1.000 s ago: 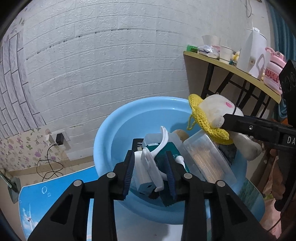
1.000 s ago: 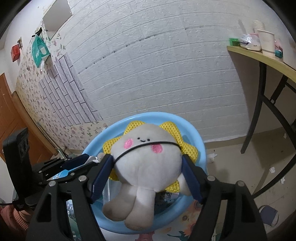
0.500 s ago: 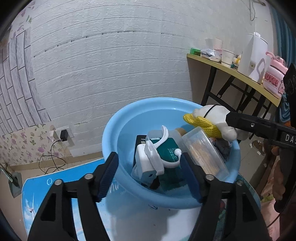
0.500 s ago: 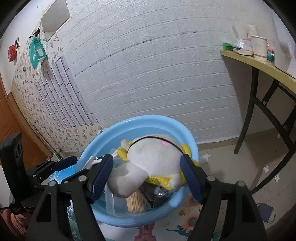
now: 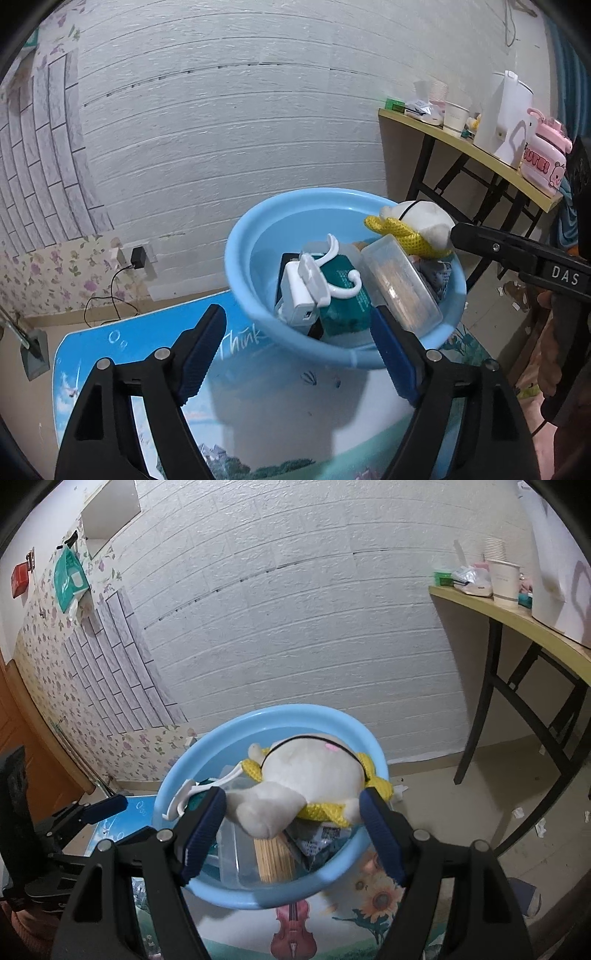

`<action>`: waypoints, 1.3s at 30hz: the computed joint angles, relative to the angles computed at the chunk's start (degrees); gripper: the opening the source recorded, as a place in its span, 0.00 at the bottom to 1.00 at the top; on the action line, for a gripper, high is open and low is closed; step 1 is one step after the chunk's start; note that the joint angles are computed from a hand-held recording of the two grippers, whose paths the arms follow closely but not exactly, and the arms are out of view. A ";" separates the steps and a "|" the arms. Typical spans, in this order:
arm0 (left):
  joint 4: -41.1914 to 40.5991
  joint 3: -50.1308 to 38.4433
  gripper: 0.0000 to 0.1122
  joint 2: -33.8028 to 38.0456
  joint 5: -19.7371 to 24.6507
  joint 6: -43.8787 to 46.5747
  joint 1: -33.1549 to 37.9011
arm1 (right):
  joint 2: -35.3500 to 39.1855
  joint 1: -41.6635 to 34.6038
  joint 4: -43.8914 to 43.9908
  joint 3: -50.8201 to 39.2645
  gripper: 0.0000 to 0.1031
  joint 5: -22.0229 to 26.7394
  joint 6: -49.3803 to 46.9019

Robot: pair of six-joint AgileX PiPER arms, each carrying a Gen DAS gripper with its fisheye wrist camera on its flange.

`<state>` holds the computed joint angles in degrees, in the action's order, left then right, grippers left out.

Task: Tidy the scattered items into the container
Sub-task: 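Open left gripper releasing hook while right gripper releases plush toy into basin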

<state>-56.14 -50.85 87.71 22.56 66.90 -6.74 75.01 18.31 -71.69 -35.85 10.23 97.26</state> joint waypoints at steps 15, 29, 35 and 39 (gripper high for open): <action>3.91 5.23 0.80 -7.42 1.40 -3.20 5.44 | -1.30 7.24 1.49 1.18 0.73 8.45 0.97; 3.58 8.89 0.82 -13.81 4.00 -1.39 12.24 | -2.19 25.38 2.84 -2.16 0.73 24.15 2.53; 3.53 10.11 0.84 -15.88 4.20 -1.08 14.61 | -0.88 32.00 1.79 -3.67 0.73 29.20 4.24; 2.89 10.40 0.85 -16.34 4.78 0.04 15.22 | 0.13 33.68 1.39 -4.20 0.73 29.08 5.17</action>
